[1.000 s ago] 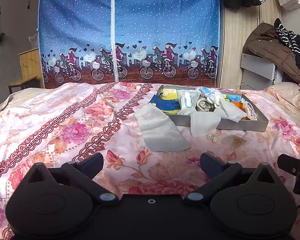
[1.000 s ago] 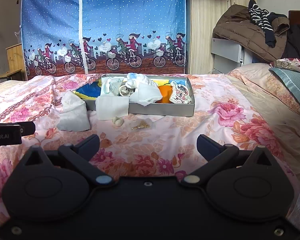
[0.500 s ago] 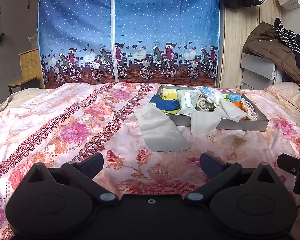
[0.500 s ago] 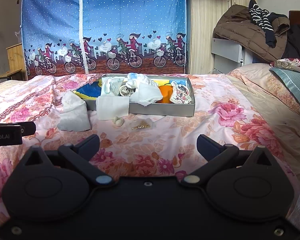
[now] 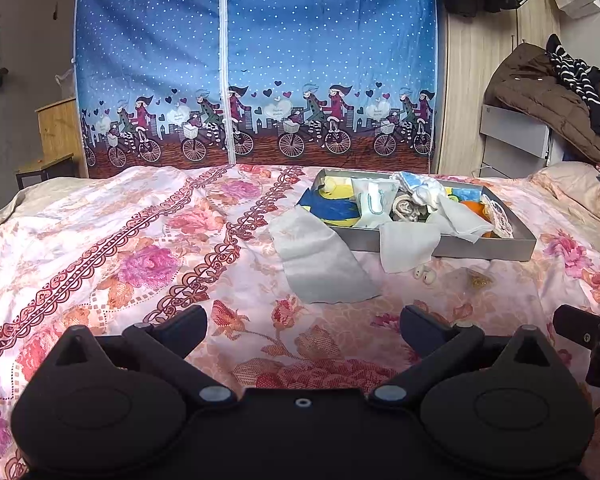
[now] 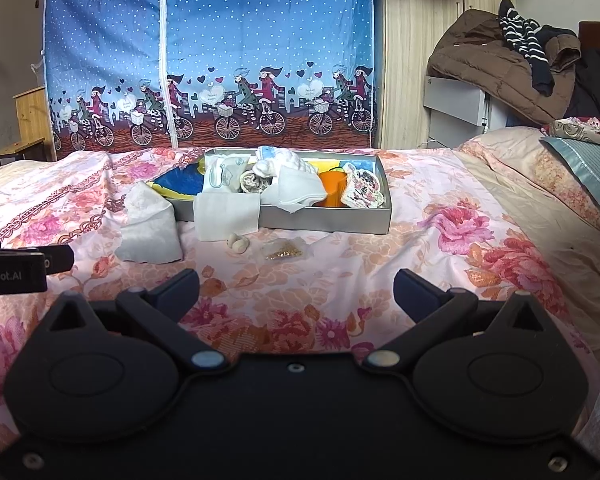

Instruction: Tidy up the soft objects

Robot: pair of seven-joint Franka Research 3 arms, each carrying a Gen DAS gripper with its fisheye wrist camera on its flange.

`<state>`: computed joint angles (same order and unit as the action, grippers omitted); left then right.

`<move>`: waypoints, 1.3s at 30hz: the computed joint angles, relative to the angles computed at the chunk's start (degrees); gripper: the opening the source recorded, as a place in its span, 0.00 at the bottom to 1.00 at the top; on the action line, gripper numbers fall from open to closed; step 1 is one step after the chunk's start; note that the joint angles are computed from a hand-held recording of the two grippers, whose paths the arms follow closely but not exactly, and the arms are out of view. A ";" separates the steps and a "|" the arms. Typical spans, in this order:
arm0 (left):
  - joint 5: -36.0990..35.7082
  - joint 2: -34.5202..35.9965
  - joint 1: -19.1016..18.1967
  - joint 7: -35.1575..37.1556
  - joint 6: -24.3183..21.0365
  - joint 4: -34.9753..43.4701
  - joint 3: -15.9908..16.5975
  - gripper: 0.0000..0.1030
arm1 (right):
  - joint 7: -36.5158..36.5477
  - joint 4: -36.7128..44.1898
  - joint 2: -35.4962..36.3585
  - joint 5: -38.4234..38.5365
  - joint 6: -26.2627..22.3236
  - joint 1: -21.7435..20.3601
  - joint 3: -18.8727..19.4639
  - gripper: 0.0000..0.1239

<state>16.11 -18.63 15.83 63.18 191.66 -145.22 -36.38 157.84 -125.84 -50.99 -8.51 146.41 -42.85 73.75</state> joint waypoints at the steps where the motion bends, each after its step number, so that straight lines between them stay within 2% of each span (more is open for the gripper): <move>1: -0.01 -0.02 -0.05 0.02 0.04 -0.04 0.07 0.99 | 0.03 0.09 0.01 -0.02 -0.11 -0.05 0.04 0.83; 39: -0.13 0.51 1.11 0.05 0.05 0.33 -1.10 0.99 | -0.54 0.44 0.34 0.61 0.50 -0.63 0.37 0.83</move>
<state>15.98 -18.12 16.94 63.24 191.72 -144.89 -37.48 157.30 -125.40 -50.65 -7.90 146.91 -43.48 74.11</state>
